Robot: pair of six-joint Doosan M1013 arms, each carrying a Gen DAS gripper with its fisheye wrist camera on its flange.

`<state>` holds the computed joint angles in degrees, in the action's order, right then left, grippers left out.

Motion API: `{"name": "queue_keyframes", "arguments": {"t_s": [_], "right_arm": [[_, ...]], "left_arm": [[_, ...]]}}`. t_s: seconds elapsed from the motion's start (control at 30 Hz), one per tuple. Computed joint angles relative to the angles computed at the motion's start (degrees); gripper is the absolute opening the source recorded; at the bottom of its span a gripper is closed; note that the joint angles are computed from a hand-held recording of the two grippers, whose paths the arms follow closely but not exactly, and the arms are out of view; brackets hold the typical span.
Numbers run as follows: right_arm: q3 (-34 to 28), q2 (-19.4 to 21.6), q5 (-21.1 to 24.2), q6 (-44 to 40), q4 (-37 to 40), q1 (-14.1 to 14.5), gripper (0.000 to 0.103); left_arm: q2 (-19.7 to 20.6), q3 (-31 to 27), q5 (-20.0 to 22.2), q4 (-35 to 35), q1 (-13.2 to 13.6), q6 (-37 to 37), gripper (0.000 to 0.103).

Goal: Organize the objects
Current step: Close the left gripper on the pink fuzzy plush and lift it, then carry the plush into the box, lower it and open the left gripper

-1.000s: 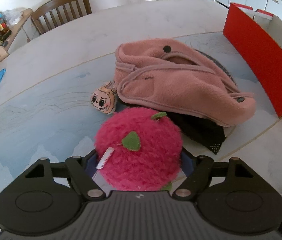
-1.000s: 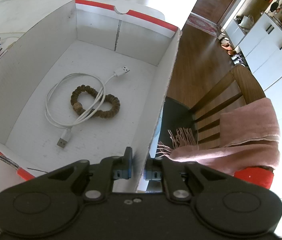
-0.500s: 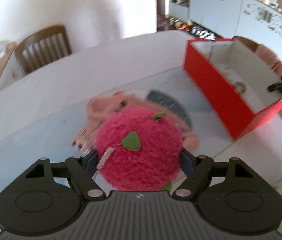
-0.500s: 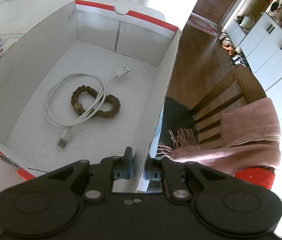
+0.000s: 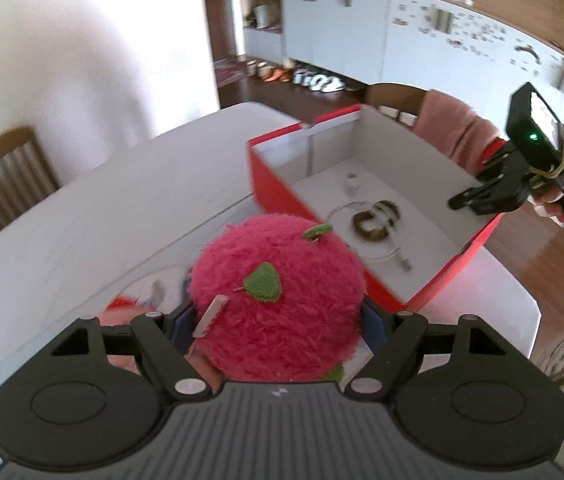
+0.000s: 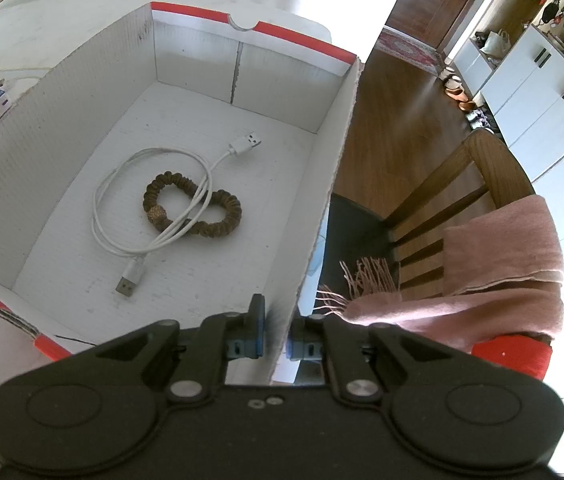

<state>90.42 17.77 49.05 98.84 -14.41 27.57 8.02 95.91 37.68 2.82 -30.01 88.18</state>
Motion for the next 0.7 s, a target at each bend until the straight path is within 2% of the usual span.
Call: {"name": "queue_keyframes", "arguments": {"t_s": [0.23, 0.5, 0.7], "right_arm": [[0.51, -0.38, -0.96, -2.73, 1.37, -0.48, 0.007], [0.93, -0.63, -1.86, -4.69, 2.43, -0.90, 0.007], [1.04, -0.72, -2.04, -4.95, 2.76, -0.99, 0.007]], "left_arm": [[4.37, -4.77, 0.29, -4.20, -1.36, 7.88, 0.079], [9.14, -9.85, 1.76, -6.89, -2.84, 12.91, 0.079], [13.33, -14.04, 3.03, -5.31, -3.40, 11.08, 0.079]]}}
